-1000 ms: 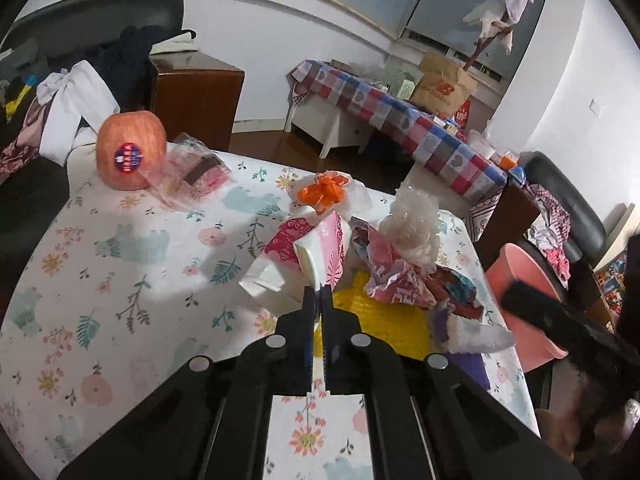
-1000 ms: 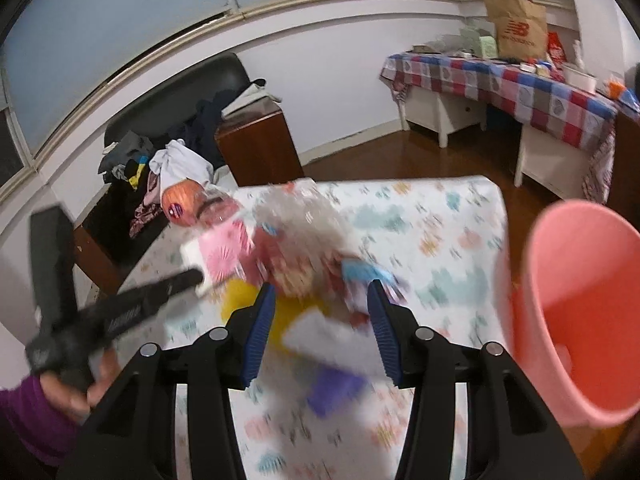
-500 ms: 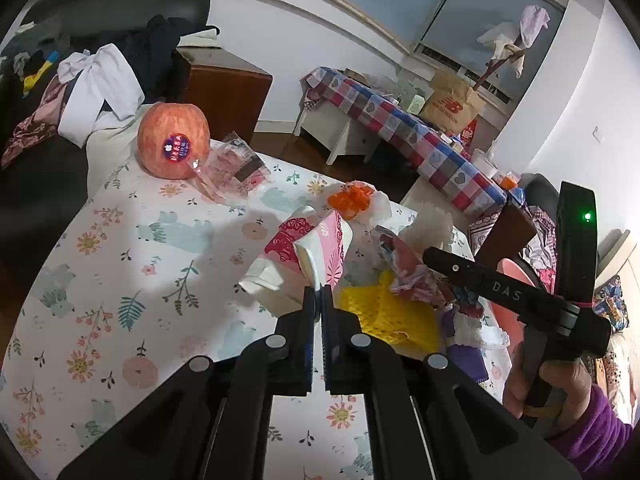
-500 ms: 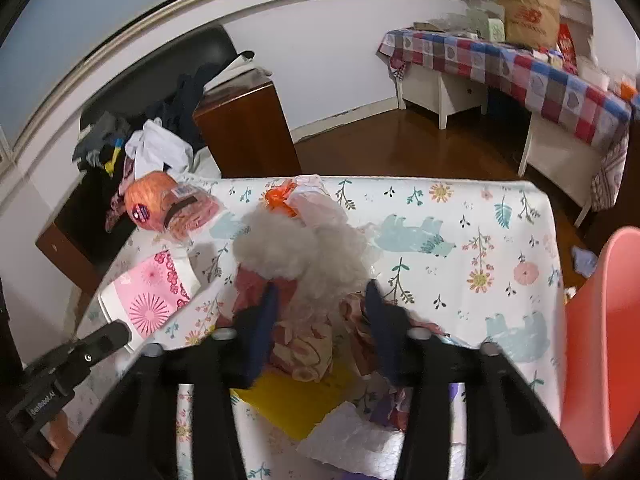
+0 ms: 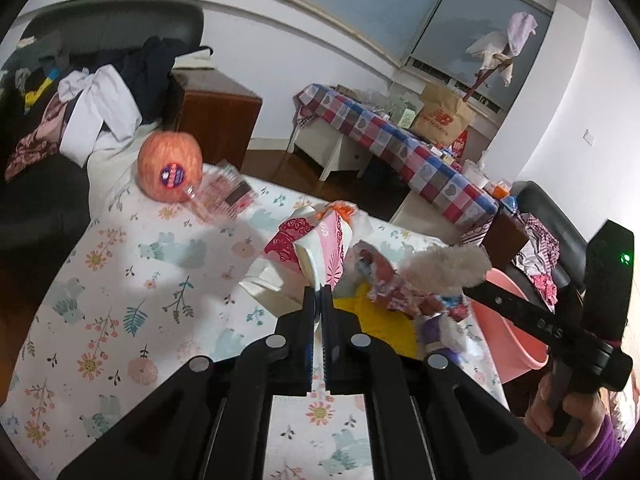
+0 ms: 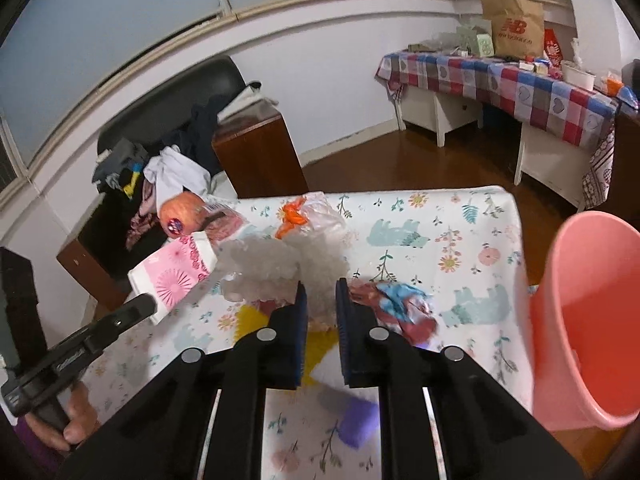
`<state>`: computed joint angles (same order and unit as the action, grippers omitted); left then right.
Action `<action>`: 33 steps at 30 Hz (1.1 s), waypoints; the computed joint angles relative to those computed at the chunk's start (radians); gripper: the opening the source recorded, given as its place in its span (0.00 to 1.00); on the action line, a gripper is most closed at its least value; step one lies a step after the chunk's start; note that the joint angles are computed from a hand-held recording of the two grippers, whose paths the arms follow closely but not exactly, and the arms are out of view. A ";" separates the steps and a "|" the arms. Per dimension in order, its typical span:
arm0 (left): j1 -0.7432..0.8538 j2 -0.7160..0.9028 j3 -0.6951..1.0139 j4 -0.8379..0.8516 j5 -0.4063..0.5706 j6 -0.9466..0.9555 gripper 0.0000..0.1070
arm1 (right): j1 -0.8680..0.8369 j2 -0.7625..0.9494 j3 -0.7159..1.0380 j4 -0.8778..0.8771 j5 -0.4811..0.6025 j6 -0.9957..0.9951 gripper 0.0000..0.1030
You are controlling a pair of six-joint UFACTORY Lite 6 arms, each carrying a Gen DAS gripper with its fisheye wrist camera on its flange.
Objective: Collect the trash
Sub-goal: 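Carry the box and bubble wrap over the pink bucket and open both tools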
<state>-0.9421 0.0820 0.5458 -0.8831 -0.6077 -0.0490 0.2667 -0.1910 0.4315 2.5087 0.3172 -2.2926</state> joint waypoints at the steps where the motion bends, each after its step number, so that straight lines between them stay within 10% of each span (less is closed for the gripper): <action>1: -0.013 -0.009 0.003 -0.024 -0.002 0.022 0.02 | -0.018 -0.047 -0.025 -0.064 -0.002 0.061 0.13; 15: -0.204 0.036 0.208 -0.315 -0.015 0.349 0.02 | -0.480 -0.540 -0.255 -0.917 0.204 0.773 0.06; 33: -0.317 0.412 0.748 -0.557 0.077 0.763 0.02 | -1.393 -0.330 -0.243 -1.099 0.673 0.454 0.06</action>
